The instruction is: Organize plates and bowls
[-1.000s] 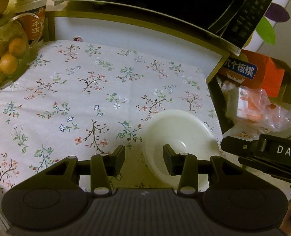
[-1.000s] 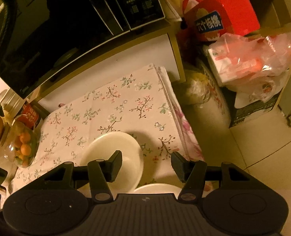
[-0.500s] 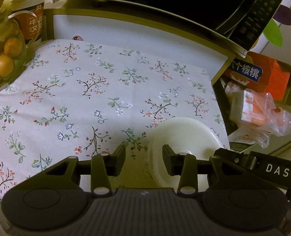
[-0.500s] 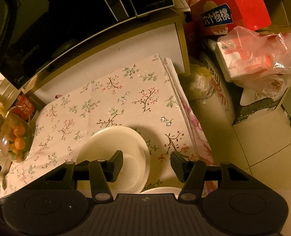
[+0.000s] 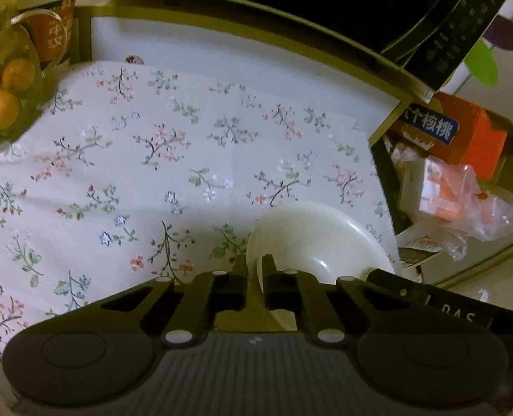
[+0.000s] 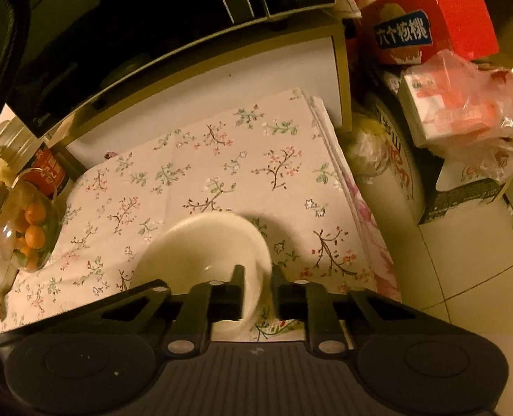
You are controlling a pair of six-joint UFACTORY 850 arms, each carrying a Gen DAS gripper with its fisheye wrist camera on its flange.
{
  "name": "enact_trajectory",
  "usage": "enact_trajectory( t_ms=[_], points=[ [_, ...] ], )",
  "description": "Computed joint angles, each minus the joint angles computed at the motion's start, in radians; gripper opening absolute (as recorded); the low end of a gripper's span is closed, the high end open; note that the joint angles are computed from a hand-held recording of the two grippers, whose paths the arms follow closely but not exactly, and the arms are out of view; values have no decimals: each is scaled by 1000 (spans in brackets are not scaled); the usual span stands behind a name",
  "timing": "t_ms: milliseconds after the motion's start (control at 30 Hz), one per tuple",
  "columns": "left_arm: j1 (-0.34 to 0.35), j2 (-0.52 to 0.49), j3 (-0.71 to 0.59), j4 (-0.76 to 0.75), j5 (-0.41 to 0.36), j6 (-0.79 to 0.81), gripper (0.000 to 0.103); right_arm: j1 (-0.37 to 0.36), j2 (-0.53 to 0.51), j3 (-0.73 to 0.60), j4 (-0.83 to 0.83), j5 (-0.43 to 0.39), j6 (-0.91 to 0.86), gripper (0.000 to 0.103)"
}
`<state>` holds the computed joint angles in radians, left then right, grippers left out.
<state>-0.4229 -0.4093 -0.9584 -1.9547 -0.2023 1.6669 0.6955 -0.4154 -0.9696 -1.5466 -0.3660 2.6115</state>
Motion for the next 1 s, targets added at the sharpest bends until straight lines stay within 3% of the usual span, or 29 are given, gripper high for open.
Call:
enact_trajectory(
  t_ms=[167,700,867,1000],
  points=[
    [-6,33,26,-162,18,187,7,5,9,6,-40,2,51,7],
    [19,140,118,-317,5,326,7,53,78,22,-109,-27,100,6],
    [11,193,158,-536,9,554,7,92,103,23,-68,-66,35,7],
    [9,232,188,-564,6,580,7,116,115,25,-39,-97,9,7]
  ],
)
